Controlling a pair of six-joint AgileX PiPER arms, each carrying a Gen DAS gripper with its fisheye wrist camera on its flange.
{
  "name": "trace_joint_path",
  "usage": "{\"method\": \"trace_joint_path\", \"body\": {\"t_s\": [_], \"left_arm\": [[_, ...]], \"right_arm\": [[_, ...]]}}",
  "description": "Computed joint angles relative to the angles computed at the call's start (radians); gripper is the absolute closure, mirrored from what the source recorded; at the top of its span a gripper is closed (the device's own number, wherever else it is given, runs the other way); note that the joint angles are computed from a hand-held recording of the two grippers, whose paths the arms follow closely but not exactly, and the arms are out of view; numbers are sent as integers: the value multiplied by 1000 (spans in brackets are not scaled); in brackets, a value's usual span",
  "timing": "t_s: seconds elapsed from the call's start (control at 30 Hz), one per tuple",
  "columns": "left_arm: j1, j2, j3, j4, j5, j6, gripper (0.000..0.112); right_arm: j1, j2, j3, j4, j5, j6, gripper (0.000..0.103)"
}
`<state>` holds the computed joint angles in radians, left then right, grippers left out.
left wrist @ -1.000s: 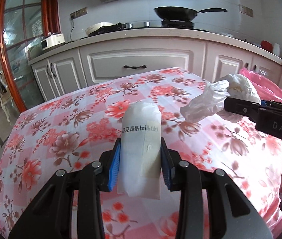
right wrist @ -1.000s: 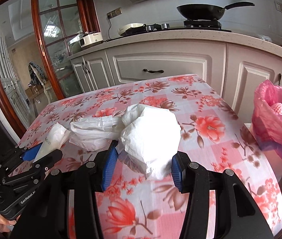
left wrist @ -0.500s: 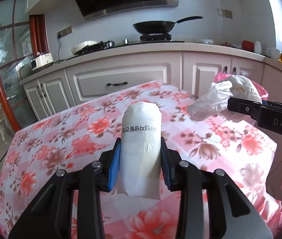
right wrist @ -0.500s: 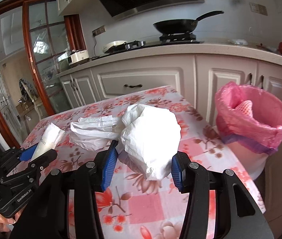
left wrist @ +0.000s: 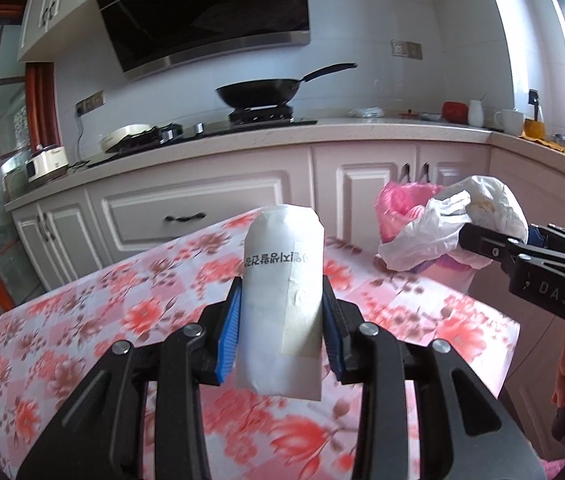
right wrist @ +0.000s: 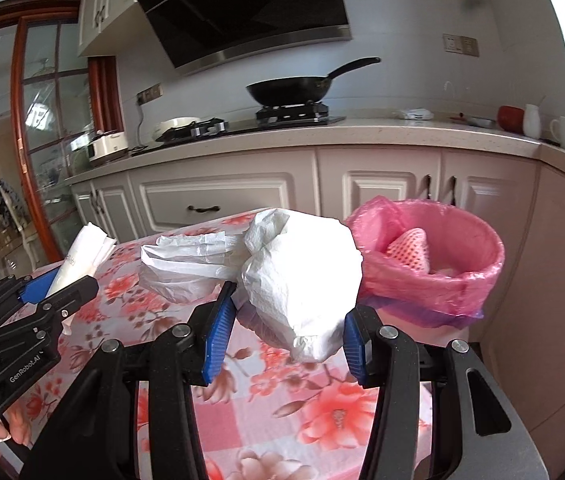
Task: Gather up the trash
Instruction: 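Carry the wet-wipe packet and tissues in both tools over the bin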
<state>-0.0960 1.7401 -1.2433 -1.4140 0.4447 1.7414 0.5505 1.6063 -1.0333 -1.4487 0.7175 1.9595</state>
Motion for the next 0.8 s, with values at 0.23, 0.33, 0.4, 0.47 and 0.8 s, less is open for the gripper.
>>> {"method": "trace_joint_path", "body": {"t_s": [0.23,0.33,0.4,0.47,0.8], "left_arm": [[-81,76,-116,86,-6,-97,77],[-120,117,-174,129,-7,-146,77],[-141,140,-206,141,-6,-162,77],[-161,157,-228,138,-6,-163,77],[-255,260,-402,214,0,-271,77]], "right_arm": [[-74,-46,58,-12,6,43,56],[-110,-64,76,-21,4,61,56],[-134,-75,86,-30,4,71,56],[-158,-84,93,-40,2,75,56],[-281,-113,129,-87,16,102,56]]}}
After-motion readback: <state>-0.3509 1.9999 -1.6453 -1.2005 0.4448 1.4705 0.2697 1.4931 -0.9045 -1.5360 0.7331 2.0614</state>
